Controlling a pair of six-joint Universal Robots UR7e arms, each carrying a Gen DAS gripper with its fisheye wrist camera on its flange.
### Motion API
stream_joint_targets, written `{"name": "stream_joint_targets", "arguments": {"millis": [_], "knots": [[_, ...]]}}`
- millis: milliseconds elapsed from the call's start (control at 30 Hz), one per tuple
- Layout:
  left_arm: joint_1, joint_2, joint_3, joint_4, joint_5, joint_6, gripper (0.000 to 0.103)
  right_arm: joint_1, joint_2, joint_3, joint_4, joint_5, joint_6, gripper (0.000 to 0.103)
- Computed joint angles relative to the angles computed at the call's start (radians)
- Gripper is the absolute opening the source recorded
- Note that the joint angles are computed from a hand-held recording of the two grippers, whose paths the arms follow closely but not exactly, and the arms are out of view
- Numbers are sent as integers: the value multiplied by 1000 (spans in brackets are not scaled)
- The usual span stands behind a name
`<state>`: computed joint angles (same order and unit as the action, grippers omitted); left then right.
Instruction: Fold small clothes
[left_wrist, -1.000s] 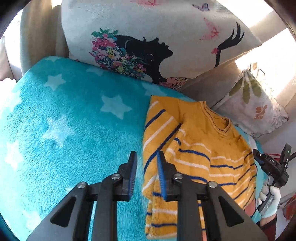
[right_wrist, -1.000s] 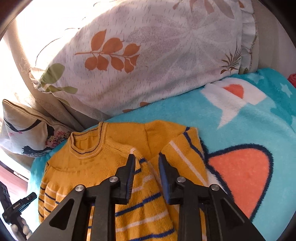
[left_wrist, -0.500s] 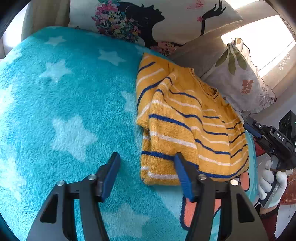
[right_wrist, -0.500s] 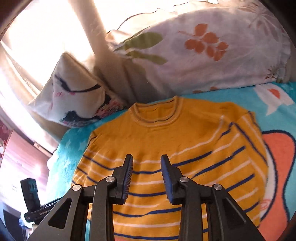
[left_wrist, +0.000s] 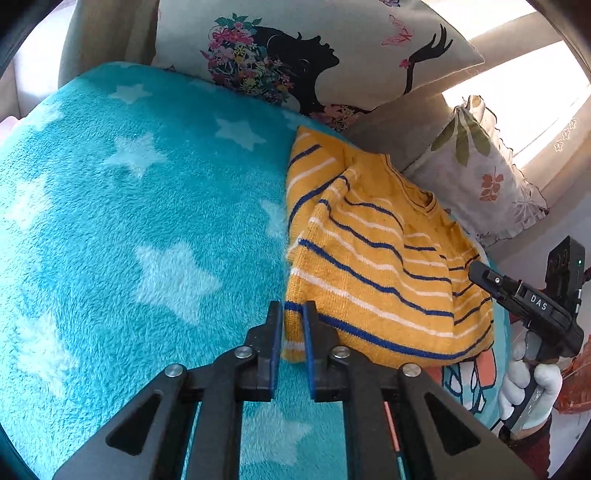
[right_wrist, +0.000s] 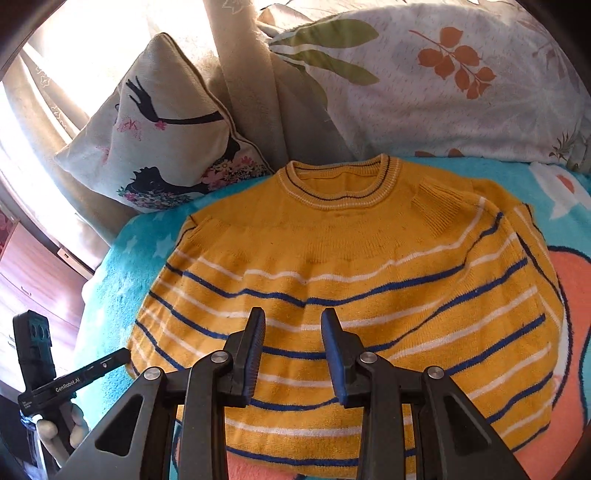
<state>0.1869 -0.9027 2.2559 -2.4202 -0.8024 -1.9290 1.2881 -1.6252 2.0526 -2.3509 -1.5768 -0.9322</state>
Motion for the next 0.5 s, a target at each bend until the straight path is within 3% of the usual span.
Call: {"name": "stream_joint_targets", "arguments": {"millis": [100,200,333,500], "knots": [[-15,4,2,8,15,-28,33,47,17,0,20,-5,-6,45],[-25,13,-4,26,30,-48,42,105,76,-14,31,-12,15,57],[-16,27,-7,14,24,-30,44,180,203,-42,-34,-61,110,58],[-4,44,-3,-13,13,-9,44,226,323,-82,-56,-90,267,58]]}}
